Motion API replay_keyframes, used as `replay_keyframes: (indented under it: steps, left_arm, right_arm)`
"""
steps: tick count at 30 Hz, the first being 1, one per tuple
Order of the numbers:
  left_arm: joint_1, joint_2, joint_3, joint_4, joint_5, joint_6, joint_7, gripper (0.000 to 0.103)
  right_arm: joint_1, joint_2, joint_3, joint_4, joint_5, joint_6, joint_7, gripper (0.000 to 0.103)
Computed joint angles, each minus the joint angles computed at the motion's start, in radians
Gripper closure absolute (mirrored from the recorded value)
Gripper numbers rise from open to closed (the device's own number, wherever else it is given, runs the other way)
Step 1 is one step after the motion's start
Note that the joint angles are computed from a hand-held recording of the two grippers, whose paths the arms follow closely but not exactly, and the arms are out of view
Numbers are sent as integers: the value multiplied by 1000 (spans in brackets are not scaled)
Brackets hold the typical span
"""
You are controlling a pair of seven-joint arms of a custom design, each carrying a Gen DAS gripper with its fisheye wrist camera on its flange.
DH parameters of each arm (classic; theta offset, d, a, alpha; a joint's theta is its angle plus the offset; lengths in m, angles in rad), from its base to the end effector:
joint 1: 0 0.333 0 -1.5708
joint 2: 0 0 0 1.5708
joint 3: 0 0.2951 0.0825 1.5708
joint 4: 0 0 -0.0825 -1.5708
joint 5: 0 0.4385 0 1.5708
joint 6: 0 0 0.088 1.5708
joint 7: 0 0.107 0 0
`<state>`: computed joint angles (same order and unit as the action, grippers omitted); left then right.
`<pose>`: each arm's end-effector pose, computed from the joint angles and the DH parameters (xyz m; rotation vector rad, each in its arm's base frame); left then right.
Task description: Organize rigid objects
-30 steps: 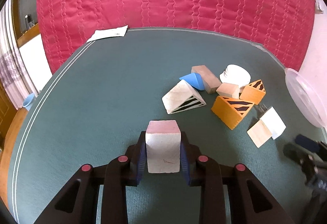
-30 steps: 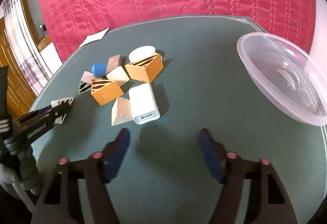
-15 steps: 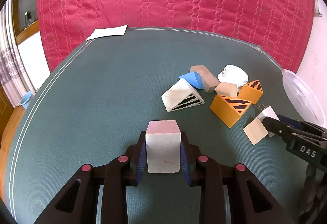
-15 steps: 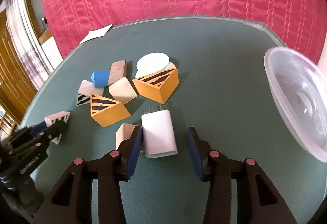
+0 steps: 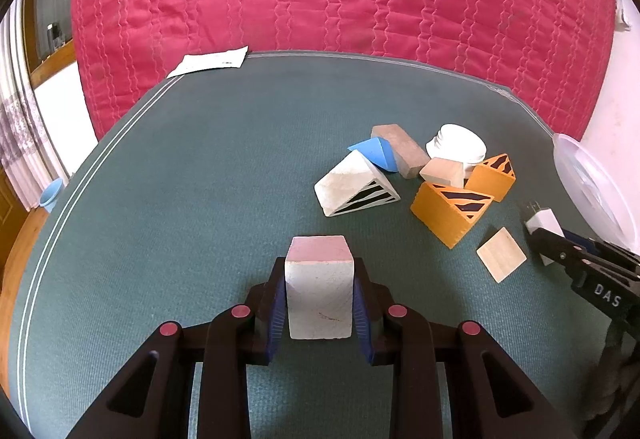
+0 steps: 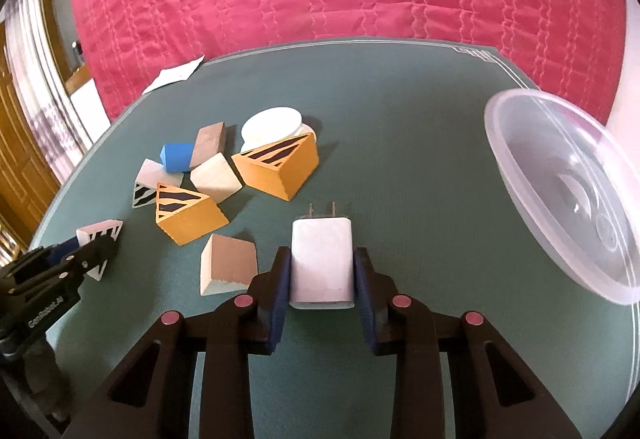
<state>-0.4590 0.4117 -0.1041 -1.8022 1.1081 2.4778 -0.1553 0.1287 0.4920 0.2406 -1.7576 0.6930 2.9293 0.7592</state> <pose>0.5977 -0.3756 0.2932 -2.0262 1.4021 -0.6321 0.7024 0.2095 0.3081 -2.0454 1.2410 -0.3555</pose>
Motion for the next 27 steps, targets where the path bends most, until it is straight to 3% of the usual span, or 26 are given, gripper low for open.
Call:
replay_keyframes:
  steps: [7, 13, 21, 27]
  left_arm:
    - [-9, 6, 2, 12, 9, -16, -4, 72]
    - [-10, 6, -1, 16, 12, -13, 2, 72]
    - [-24, 29, -5, 58, -7, -37, 47, 72]
    - [-42, 51, -2, 101, -14, -35, 80, 72]
  right_arm:
    - [-67, -40, 57, -40, 132, -8, -103, 72]
    - [-107, -83, 78, -59, 326, -3, -238, 72]
    - [-101, -105, 34, -42, 538, 84, -375, 72]
    - [-82, -75, -33, 5, 465, 135, -252, 72]
